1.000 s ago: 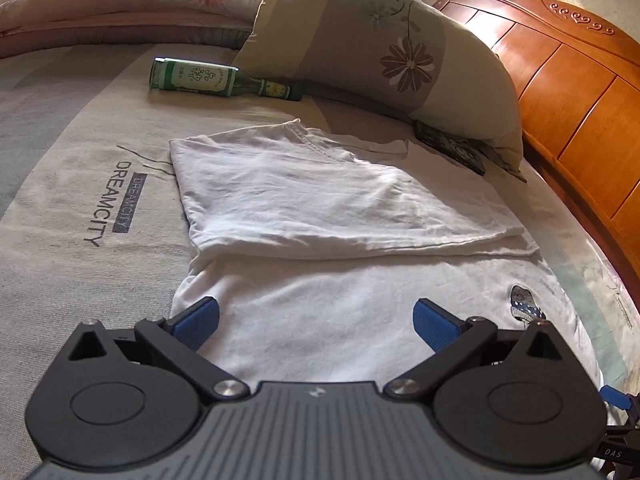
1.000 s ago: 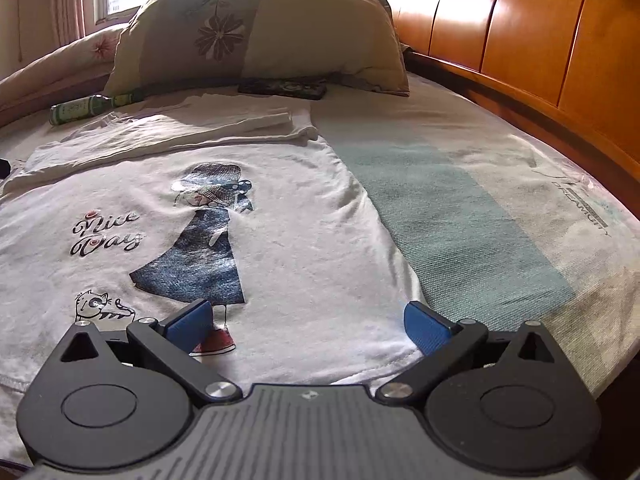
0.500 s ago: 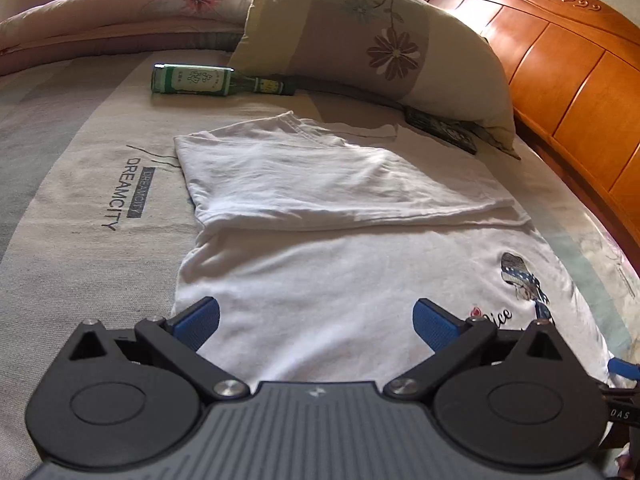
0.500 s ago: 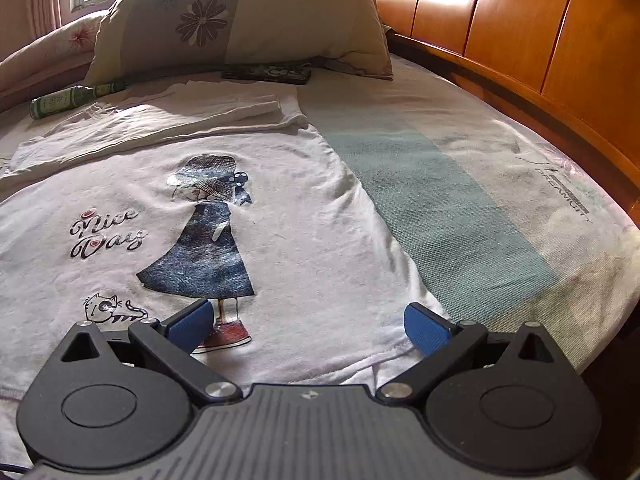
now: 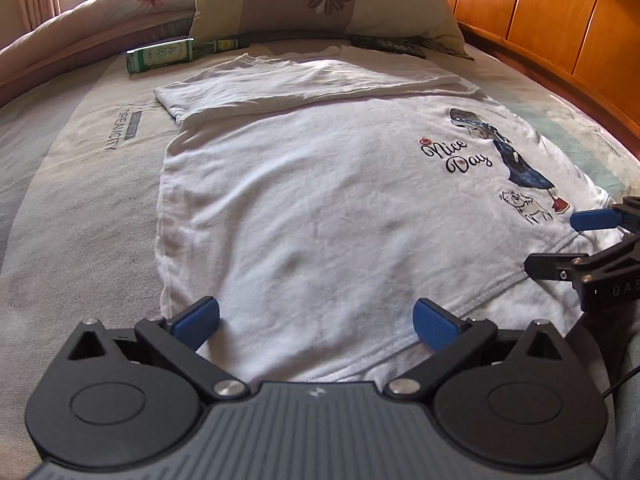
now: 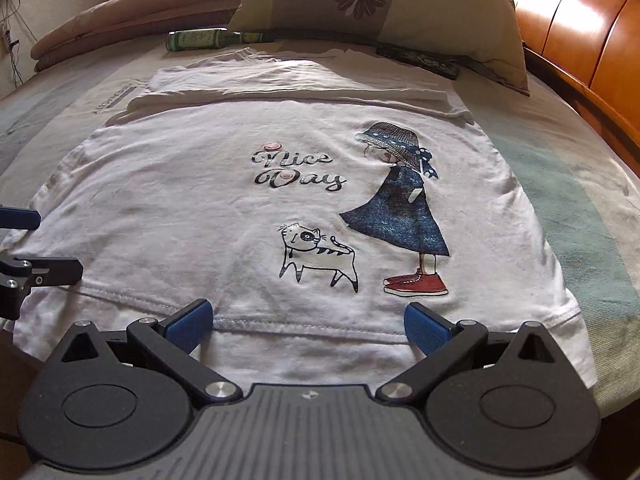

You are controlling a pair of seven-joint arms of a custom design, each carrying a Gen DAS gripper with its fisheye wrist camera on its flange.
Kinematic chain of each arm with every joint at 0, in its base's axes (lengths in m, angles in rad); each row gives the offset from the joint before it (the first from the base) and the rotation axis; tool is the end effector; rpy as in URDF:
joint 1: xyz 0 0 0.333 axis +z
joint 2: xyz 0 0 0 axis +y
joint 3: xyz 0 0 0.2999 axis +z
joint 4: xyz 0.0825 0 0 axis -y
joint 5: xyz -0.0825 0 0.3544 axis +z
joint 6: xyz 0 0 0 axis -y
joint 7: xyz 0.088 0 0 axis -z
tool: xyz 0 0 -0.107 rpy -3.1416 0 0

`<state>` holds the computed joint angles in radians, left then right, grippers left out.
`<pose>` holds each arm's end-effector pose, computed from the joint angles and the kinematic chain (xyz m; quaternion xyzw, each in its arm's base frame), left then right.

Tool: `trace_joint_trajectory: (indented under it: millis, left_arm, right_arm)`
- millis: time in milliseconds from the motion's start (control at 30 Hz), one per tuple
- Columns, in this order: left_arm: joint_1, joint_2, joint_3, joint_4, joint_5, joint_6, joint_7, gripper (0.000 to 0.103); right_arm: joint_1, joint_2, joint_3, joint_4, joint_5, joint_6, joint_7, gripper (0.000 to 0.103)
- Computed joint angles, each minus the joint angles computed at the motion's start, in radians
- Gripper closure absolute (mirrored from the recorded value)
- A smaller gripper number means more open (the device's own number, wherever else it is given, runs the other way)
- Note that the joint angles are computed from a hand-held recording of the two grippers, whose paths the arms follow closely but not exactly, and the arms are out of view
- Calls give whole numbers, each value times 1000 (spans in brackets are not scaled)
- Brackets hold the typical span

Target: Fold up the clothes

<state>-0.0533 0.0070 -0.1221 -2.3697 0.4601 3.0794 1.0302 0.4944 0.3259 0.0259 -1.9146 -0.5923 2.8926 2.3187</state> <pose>0.5055 -0.1261 0.4032 -0.6348 0.6902 -0.2672 0.2220 0.5326 0.3415 0.3962 -0.7545 0.5587 -0.1997 0.2804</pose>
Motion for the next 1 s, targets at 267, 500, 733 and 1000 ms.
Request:
trace_joint_trajectory:
  millis: [267, 500, 733, 1000]
  left_arm:
    - [13, -37, -46, -16, -5, -51, -6, 1]
    - [31, -86, -85, -34, 21, -46, -18, 1]
    - [41, -99, -113, -30, 25, -68, -21, 1]
    - [41, -104, -126, -32, 47, -75, -42, 1]
  right_arm:
    - [-39, 11, 12, -31, 21, 116, -117, 0]
    - [-98, -24, 112, -16, 183, -27, -380, 0]
    - [-78, -89, 119, -72, 181, 7, -577, 0]
    - [-35, -102, 102, -98, 117, 30, -639, 0]
